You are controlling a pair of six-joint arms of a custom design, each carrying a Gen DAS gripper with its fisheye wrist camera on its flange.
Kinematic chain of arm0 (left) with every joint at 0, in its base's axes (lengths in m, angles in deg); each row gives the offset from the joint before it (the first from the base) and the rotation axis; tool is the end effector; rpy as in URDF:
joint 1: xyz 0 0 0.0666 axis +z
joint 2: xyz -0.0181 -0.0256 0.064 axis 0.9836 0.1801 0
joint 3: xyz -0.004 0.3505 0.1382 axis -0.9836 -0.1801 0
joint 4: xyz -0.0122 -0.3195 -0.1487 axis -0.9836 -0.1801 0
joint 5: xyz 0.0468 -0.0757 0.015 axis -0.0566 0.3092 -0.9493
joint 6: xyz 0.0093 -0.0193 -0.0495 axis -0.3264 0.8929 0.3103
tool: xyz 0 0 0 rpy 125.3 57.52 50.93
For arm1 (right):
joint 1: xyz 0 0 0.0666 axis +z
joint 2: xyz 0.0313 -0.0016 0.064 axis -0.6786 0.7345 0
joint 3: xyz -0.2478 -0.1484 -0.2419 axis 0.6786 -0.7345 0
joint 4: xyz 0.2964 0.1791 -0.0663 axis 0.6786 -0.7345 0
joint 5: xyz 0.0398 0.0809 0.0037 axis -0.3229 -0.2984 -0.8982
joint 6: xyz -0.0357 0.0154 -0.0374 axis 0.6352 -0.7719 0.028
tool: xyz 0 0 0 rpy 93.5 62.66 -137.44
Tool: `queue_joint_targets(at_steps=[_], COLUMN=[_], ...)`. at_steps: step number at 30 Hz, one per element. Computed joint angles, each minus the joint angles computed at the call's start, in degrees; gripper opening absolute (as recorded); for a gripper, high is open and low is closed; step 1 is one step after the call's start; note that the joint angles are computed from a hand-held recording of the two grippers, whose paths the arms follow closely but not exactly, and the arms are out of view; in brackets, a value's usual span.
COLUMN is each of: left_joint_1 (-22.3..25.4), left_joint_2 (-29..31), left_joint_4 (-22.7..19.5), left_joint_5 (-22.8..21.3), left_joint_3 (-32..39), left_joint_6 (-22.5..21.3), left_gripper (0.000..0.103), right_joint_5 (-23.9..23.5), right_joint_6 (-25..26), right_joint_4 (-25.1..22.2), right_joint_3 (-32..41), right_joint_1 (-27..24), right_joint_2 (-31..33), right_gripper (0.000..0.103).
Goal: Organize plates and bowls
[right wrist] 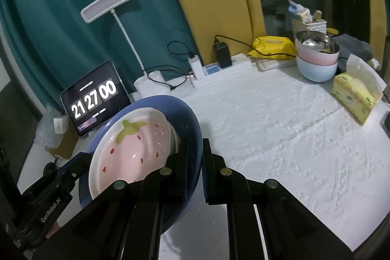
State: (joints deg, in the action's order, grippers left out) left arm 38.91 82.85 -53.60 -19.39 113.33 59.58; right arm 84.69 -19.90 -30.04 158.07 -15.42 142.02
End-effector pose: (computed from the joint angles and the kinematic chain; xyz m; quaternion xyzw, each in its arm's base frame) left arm 0.4196 -0.3391 0.4509 -0.0587 0.8872 -0.0673 0.4527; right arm 0.4652 0.2409 0.4547 -0.0548 0.9048 0.1852 0.3795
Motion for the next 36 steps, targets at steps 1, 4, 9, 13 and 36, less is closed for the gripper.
queue_joint_targets(at_steps=[1, 4, 9, 13, 36], left_joint_1=[0.2, 0.8, 1.9, 2.7, 4.7], left_joint_2=[-0.4, -1.5, -3.2, -4.5, -7.2], left_joint_4=[0.2, 0.6, 0.8, 1.1, 0.9], left_joint_5=[0.1, 0.3, 0.7, 1.0, 1.0], left_joint_3=[-0.7, -2.4, -5.1, -7.1, -12.4], left_joint_6=[0.2, 0.5, 1.3, 2.0, 4.0], left_gripper=[0.011, 0.011, 0.011, 0.011, 0.011], right_joint_5=[0.1, 0.4, 0.8, 0.8, -1.1], right_joint_6=[0.0, 0.0, 0.0, 0.2, -0.6], right_joint_4=[-0.2, -0.9, -1.9, -2.6, -4.2], right_joint_3=[0.5, 1.9, 3.9, 5.2, 8.3], right_joint_1=[0.4, 1.4, 2.9, 3.8, 6.3], right_joint_2=[0.4, 1.5, 3.2, 4.4, 9.0], right_gripper=[0.011, 0.011, 0.011, 0.011, 0.011])
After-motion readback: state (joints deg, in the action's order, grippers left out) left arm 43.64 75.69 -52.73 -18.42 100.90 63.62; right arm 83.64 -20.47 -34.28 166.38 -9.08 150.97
